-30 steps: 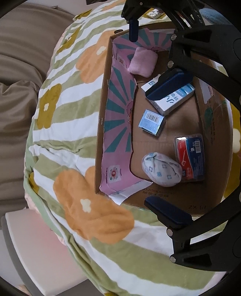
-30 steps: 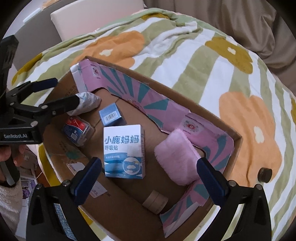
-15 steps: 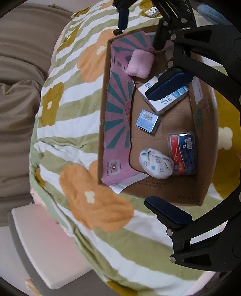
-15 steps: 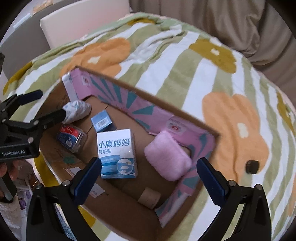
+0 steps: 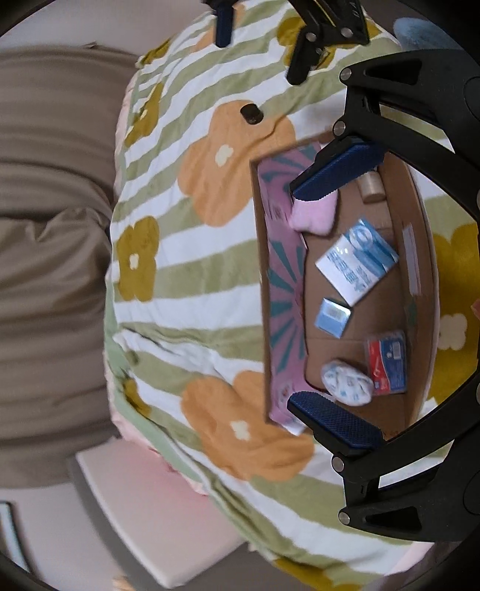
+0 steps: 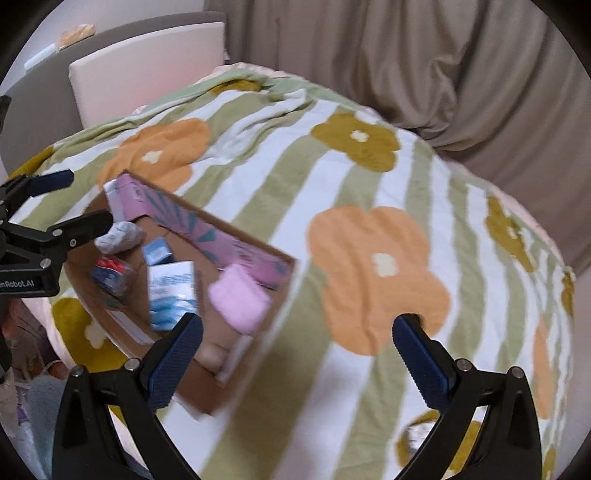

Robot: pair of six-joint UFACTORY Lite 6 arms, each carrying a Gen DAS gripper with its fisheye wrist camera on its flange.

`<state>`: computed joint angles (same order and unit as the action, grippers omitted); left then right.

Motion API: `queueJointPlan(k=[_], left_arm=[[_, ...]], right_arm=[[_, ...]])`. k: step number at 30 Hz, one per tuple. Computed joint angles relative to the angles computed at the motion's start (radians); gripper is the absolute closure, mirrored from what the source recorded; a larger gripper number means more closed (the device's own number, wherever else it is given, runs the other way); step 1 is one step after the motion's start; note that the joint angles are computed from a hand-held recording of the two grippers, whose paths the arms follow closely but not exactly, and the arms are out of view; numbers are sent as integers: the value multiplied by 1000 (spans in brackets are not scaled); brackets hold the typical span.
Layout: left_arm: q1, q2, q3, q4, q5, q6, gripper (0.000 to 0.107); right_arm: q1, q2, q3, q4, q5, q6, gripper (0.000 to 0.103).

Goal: Organize objects
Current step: 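Move the left tool to the black jar while right tool approaches the printed box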

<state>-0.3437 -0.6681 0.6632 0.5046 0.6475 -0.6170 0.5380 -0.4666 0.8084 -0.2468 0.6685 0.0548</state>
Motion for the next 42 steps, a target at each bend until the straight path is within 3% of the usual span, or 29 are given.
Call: queueJointPlan(k=[4,9,19,34,42], left_arm=[[-182,102,85,123,43,-197,4],[-304,282,213,192,27,-333,4],[-463,723,507,258,-66,-474,4],[-509,1303,920,184,-240,-462,5],[-492,1492,1097,108,-269,-372,21]], right_arm=[[-166,-86,-11,108,19,-209,1],[-479,-132,-3,396,56,-620,1],[-997,10,20,766,126,-1238,1],[-1279,285,-48,950,36,-1723,1],[-1323,373,-119,1022,-34,-1889,7]])
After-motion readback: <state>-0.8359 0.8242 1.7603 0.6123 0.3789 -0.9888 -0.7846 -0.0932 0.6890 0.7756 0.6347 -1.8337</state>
